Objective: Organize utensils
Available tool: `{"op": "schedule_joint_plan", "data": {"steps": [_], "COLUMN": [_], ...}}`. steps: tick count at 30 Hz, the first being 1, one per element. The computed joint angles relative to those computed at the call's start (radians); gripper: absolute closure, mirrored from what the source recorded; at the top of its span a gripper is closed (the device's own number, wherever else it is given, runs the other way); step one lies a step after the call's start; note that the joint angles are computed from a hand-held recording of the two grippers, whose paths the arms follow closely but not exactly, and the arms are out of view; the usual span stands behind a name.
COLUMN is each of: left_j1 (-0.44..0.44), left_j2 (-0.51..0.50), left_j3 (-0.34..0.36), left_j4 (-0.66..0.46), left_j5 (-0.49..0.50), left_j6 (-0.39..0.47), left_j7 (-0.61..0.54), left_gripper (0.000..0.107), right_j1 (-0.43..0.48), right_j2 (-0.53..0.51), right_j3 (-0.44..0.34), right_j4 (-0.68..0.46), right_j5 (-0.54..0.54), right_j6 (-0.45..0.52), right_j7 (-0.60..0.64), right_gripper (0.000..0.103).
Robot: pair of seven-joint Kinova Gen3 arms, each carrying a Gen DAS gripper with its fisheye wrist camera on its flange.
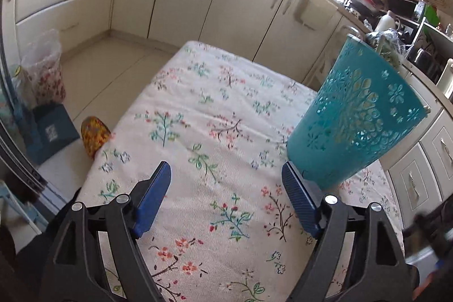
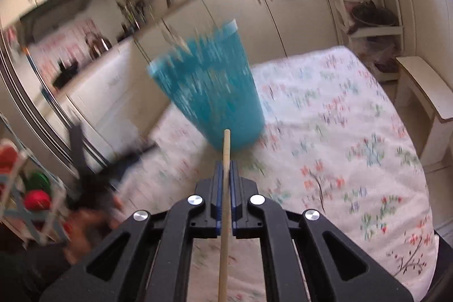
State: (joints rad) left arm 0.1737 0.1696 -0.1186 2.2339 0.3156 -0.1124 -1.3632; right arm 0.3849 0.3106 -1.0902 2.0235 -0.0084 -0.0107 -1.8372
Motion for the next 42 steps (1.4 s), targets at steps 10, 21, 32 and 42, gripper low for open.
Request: {"op": "schedule_joint_plan", "data": {"steps": [10,21,32,42], "left_j1": [-0.083,-0.348,-0.335,-0.197], "left_j2": [0.023,0.038,0.044,0.045], "left_j3": [0.086,0.331,0.312,0.184], "left_j4": [-0.018,0.012,0.013,-0.008], "left_j5": [-0.049,-0.356,-0.448,-0.347], "left_j6": [-0.004,-0.067,-0.08,-0.045], "left_j7": [0.064,0.369,0.462,0.383], "left_gripper": [0.029,0.029,0.029,0.024], "right_j1": [-0.067,-0.501,-0.567,-0.765], "right_j2": [0.159,0.224,0.17,-0.077], "right_j3": [-0.043,0.417,0.532,0.783], "right_j4": [-0.273,-0.474,-0.429,-0.107], "right_j5": [0.094,-0.059,0.126,-0.007], "right_j6": [-0.209,-0.25,-0.227,-0.209], "right_j7": [-0.007,0.076,-0.13,-0.058], "right_gripper": [0.098,0.097,0.097,0.047]}}
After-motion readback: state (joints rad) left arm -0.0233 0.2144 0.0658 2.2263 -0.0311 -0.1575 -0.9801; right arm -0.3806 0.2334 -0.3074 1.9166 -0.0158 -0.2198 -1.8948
